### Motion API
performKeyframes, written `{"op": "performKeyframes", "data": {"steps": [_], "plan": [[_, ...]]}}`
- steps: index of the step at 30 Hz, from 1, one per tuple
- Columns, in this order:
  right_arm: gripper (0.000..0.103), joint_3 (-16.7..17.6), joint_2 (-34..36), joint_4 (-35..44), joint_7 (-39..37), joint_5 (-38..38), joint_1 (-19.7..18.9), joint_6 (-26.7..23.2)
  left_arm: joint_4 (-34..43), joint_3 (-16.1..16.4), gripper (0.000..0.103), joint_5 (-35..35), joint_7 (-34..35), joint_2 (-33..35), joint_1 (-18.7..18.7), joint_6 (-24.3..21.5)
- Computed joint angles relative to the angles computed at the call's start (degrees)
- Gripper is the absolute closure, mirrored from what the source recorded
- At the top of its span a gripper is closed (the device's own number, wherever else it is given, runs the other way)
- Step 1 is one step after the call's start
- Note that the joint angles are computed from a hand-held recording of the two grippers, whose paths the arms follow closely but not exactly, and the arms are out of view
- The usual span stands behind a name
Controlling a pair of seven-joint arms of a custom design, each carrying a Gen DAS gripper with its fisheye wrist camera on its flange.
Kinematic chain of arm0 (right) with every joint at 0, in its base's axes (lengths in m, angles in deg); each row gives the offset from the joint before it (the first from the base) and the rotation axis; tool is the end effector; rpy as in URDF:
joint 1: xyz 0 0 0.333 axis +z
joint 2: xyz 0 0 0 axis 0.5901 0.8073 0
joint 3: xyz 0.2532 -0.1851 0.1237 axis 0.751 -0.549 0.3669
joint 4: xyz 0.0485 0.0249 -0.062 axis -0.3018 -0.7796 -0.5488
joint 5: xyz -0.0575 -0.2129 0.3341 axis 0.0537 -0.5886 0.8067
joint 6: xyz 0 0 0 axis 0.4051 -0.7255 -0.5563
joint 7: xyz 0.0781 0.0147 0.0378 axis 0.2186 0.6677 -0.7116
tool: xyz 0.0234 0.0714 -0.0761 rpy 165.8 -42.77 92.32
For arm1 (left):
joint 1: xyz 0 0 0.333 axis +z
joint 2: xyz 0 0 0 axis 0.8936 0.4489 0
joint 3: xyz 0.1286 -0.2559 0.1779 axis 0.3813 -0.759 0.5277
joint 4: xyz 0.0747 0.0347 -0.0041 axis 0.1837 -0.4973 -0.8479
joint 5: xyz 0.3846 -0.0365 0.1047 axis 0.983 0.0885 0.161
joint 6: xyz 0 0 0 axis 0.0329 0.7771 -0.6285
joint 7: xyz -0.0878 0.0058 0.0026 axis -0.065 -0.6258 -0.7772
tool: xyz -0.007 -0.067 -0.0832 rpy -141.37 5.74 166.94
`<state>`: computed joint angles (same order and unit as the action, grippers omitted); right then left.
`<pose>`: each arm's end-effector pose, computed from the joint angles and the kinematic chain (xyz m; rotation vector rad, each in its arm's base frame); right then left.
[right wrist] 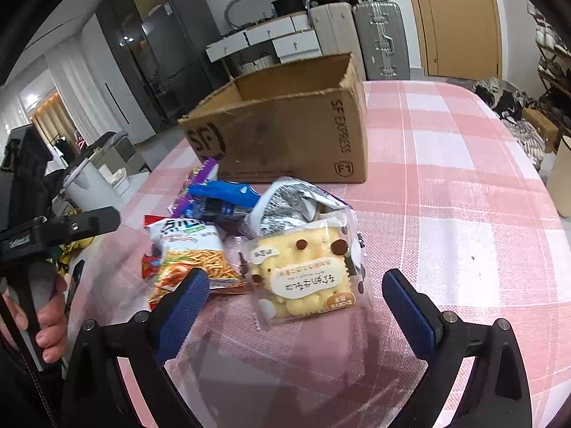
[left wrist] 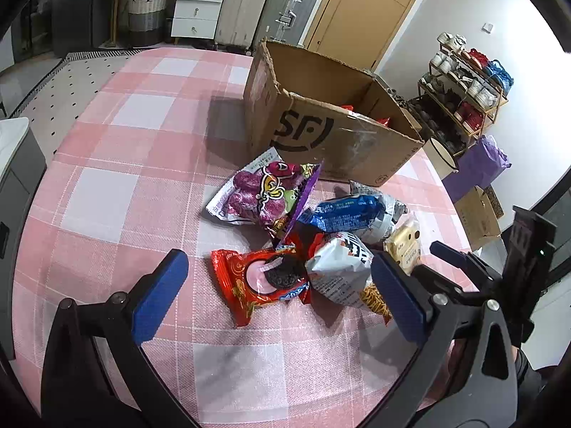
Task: Organize snacks
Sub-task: 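Grasp the cream bun pack with the right gripper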
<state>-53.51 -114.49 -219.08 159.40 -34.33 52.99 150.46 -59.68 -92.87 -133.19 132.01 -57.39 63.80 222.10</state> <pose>0.3262 -0.0064 0.4441 -1.5610 1.8225 -0.3407 0.5615 -0.0459 0.4202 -1.6649 2.3798 -1.0282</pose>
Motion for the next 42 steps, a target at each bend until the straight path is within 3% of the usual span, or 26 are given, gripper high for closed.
{"op": "performKeyframes", "data": {"steps": [6,15,20,23,25,27,33,40,42], "plan": [[0.004,-1.59,3.48,1.30,-1.06,1.24,1.97,0.38,-0.54,0.04,0.001,0.33,-0.06,0.26,0.02,-0.08],[0.007,-0.04,7.97,2.47,-0.40,1.60,1.42,2.35,-1.13,-0.12,0.001,2.09,-0.36,1.26,0.24,0.32],[0.010,2.85,9.21,2.88,0.99,-0.41,-0.56,2.32,-1.14,-0.15,0.001,2.72,-0.76,1.72,0.58,0.35],[0.014,6.47,10.19,3.26,2.91,-3.01,-3.50,1.94,-1.13,-0.21,0.001,2.61,-0.60,1.97,0.75,-0.05],[0.016,6.73,10.31,3.28,3.41,-3.98,-3.63,2.02,-1.15,-0.25,0.001,2.77,-0.65,2.09,0.82,-0.19],[0.024,6.32,10.01,3.01,3.58,-4.50,-3.37,2.24,-1.15,-0.26,0.001,2.61,-0.61,2.15,0.91,-0.45],[0.036,3.01,7.94,1.88,2.75,-4.02,-1.12,2.68,-1.21,-0.20,0.001,2.33,-0.66,2.31,1.25,-0.85],[0.039,0.69,6.16,1.19,1.03,-2.46,0.39,2.07,-1.33,-0.24,0.001,2.60,-0.81,2.30,1.28,-1.15],[0.039,-2.07,4.91,0.72,-0.64,-1.00,2.88,2.37,-1.50,-0.22,0.001,2.73,-0.77,2.17,1.29,-1.14]]}}
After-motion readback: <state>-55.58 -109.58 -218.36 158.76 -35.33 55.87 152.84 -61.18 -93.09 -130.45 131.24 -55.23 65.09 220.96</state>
